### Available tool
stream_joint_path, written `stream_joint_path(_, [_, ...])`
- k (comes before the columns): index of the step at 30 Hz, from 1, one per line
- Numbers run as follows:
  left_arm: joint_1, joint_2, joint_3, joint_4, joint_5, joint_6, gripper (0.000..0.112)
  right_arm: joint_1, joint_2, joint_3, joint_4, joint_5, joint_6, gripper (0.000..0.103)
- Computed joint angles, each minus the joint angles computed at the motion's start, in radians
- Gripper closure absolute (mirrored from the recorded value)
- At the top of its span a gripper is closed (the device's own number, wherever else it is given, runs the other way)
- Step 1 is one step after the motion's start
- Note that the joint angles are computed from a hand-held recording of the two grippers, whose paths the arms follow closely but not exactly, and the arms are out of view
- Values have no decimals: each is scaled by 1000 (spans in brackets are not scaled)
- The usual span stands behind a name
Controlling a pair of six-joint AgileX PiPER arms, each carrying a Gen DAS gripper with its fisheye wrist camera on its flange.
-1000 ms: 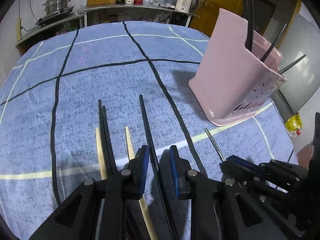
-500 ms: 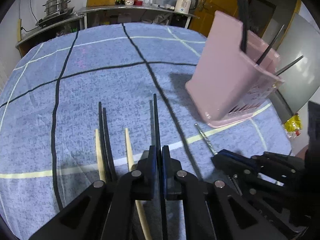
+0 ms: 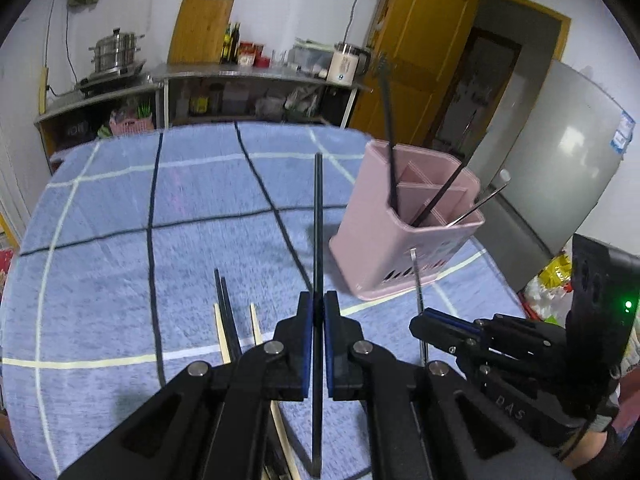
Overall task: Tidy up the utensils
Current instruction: 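Lift both held sticks over the pink basket and lower them in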
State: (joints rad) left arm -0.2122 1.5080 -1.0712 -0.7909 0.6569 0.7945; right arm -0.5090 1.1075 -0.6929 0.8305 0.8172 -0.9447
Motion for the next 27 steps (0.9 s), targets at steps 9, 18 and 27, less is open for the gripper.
stream_joint_path(9, [32, -97, 9, -29, 63, 21, 107, -113, -85, -23, 37, 117, -29, 97])
stream_joint_path(18, [-2, -127, -16, -18, 88, -19, 107, -254, -111, -45, 77, 222, -87, 97])
stream_joint_path(27, [-81, -94, -145, 23, 108, -107, 107, -382, -60, -138, 136, 307, -123, 97])
